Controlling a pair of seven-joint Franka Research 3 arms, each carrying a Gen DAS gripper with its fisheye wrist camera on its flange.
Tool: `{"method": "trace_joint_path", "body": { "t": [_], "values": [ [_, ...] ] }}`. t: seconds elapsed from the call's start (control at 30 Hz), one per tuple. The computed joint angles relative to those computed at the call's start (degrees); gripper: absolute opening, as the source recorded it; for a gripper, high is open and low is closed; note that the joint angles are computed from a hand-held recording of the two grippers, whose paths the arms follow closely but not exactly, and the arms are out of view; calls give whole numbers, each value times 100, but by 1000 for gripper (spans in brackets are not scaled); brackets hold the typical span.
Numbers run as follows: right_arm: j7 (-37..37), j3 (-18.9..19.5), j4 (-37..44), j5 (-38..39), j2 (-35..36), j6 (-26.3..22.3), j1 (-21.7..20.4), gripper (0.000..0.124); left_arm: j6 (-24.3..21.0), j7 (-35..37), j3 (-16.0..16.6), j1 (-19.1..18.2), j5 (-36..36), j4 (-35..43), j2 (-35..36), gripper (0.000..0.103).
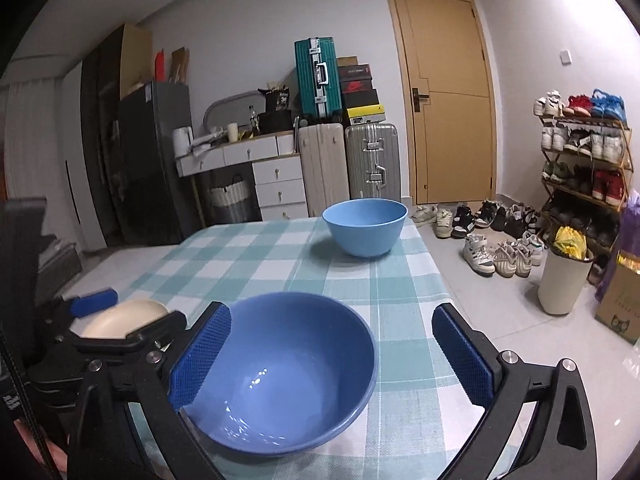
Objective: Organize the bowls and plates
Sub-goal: 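Move both open tools toward the last blue bowl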
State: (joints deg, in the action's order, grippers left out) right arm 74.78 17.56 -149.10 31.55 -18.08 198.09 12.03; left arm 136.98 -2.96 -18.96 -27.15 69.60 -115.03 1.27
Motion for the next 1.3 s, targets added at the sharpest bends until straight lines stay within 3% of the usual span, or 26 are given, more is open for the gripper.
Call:
{"method": "trace_joint_path", "body": {
  "t": [0.17,0.33,0.7,0.9,1.0,1.07,1.13,1.23,1.3],
  "values": [
    [-38,209,-12,127,-32,-101,-234,102,238,-143,15,46,-21,-85,-62,103],
    [75,482,58,197,-30,-349,-633,102,180,-75,-5,39,-64,-62,-30,103],
    [897,611,100,-234,-24,-725,-1125,102,62,102,2,-27,-130,32,85,103],
    [1345,1141,100,-595,-121,-863,-1757,102,137,200,53,9,-263,45,22,103],
    [1478,826,193,-792,-86,-1081,-1511,102,361,521,130,149,-761,121,-77,103],
    [1475,245,325,-826,-35,-1289,-980,102,606,896,192,283,-1223,238,-106,103],
    [1334,-459,433,-824,33,-1317,-289,102,561,1360,214,368,-1622,514,-22,103],
    [1150,-1219,833,-888,174,-1631,380,102,64,2190,230,358,-1783,1340,376,103],
    [1036,-1501,1184,-848,294,-2006,582,102,-294,3078,277,291,-1875,2173,872,103]
  ]
}}
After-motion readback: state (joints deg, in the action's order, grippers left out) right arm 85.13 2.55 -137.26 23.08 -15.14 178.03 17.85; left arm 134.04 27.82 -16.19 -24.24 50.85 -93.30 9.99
